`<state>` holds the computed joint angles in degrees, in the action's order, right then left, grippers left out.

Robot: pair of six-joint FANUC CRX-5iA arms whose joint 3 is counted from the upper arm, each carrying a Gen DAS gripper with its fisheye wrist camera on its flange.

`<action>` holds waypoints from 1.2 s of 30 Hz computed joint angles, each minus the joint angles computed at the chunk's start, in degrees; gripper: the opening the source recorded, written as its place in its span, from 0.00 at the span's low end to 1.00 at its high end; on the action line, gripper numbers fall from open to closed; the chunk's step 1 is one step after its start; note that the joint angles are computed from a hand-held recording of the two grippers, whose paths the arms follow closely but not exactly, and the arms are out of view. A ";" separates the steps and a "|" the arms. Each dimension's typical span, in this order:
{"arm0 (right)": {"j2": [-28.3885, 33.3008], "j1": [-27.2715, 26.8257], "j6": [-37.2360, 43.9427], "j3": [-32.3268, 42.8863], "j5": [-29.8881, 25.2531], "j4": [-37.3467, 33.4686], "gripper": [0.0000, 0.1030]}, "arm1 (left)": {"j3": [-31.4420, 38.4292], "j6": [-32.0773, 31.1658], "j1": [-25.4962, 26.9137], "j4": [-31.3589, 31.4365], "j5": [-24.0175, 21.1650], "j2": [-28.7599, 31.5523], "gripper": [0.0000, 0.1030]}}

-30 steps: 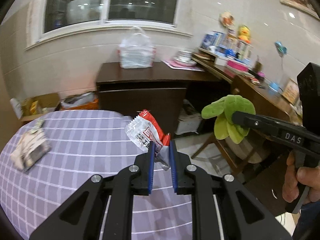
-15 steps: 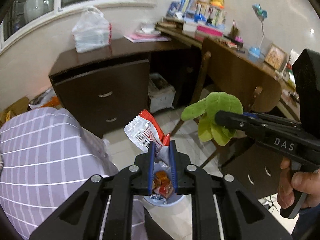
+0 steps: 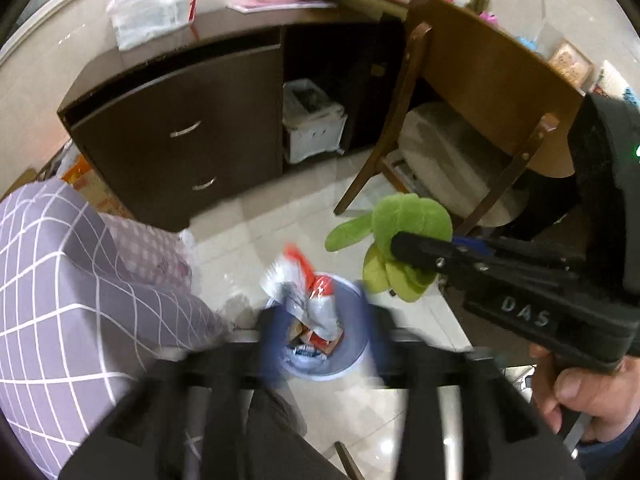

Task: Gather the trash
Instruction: 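Carry wrapper and green toy over the wastebasket and open both grippers, then return both tools to the table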

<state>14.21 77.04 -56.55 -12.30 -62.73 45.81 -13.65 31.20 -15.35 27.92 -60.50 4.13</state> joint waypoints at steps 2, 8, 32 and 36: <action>-0.44 -0.76 -1.71 -1.96 3.69 -1.48 0.61 | -0.66 2.33 -0.13 -0.93 3.00 -0.87 0.81; -0.47 -0.70 -7.85 -4.76 7.36 -2.63 0.90 | -0.38 2.01 1.57 -0.17 3.35 -1.32 0.86; 8.81 -2.91 13.69 18.37 -8.54 -4.50 0.94 | -4.03 -8.10 14.64 14.60 4.93 -8.69 0.91; 12.69 -4.07 20.33 25.86 -10.05 -3.15 0.94 | -3.74 -9.05 18.59 17.02 4.69 -8.62 0.91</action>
